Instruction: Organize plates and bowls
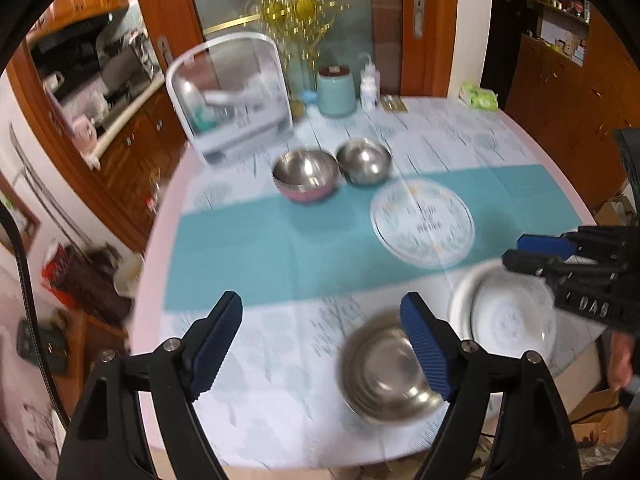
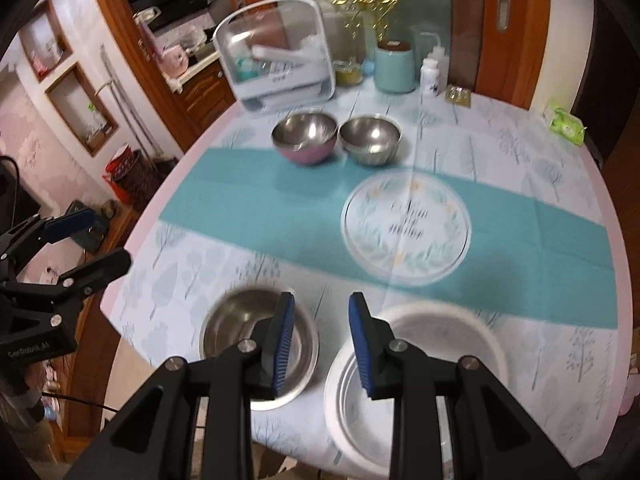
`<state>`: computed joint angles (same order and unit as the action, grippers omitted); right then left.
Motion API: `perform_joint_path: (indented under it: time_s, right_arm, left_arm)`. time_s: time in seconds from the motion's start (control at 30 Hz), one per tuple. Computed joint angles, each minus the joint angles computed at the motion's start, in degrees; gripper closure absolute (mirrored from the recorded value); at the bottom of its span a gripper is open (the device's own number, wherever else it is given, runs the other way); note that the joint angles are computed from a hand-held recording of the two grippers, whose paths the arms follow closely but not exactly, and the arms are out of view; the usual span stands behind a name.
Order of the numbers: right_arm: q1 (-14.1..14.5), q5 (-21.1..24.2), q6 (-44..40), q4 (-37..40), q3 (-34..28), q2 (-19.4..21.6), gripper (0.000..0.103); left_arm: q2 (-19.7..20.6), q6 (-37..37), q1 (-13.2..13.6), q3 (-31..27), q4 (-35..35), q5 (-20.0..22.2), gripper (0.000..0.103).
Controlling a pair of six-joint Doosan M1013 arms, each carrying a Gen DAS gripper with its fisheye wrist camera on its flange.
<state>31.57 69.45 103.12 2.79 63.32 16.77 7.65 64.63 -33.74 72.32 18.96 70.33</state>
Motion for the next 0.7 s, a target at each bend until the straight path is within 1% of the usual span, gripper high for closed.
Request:
perform_joint_path:
  time_s: [0.17, 0.3, 0.43, 0.47, 0.57, 0.6, 0.7]
  right_arm:
    - [-1.32, 4.65, 1.59, 0.45, -10.12, 5.03, 0.074]
    - [-2.57, 8.83, 6.46, 2.29, -20.09, 10.56, 0.066]
    - [-3.53, 12.26, 12.76, 5.29, -28.99, 16.02, 0.066]
    - [-3.58, 13.24, 14.08, 5.57, -31.20, 17.42, 0.066]
    - [-3.52, 17.54, 18.70, 6.39, -40.04, 23.14, 0.066]
    - [-3.50, 18.54, 19.86, 6.76, -42.05, 24.47, 0.066]
    - [-3.74, 21.54, 24.57, 9.13, -49.50, 29.86, 0.066]
  left_arm:
    - [3.22, 8.59, 4.67, -6.50, -4.34, -0.07, 0.020]
    - [6.62, 13.72, 8.02, -11.51, -6.86, 0.46, 0.019]
    - [11.89, 18.60, 11.84, -18.14, -10.81, 1.87, 0.019]
    - [13.98, 19.67, 13.09, -20.51, -12.47, 2.50, 0.019]
    - [19.18, 20.77, 15.94, -26.47, -17.09, 4.95, 0.019]
    - [21.07, 20.77, 16.88, -28.38, -19.05, 5.71, 0.019]
    - [25.70, 21.31, 18.58, -32.45, -22.81, 7.50, 0.019]
